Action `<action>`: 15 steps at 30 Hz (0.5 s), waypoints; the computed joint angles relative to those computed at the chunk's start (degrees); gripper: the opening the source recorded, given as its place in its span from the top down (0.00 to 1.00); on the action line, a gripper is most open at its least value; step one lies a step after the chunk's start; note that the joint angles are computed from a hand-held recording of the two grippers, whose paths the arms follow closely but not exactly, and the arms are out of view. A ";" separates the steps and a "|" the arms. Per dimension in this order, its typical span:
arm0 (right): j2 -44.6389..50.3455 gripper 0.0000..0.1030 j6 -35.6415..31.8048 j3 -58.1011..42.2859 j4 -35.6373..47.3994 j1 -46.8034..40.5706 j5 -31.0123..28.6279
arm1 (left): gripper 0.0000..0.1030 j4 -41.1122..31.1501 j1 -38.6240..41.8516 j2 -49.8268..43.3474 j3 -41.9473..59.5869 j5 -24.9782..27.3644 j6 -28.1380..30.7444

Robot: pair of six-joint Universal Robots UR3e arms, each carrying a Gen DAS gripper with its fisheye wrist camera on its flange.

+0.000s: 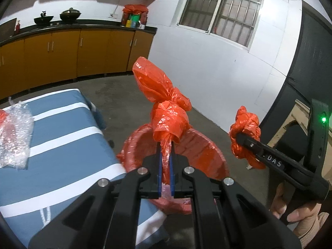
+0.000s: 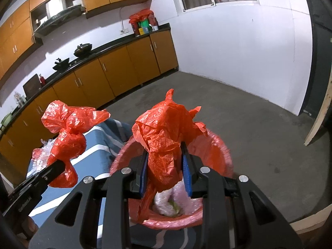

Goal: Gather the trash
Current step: 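Carry the red bags to the wastebasket and open the left tool while the right tool lowers its bag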

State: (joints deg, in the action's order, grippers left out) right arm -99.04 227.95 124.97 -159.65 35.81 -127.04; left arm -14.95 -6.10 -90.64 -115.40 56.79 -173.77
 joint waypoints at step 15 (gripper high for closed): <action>-0.79 0.63 -7.64 0.47 0.13 -8.09 6.53 | 0.92 -1.95 -6.14 -11.78 10.73 3.18 -0.48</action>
State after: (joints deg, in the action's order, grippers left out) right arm -99.83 220.31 125.44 -159.52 27.72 -120.51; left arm -16.89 -12.25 -102.42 -104.67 59.97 -174.25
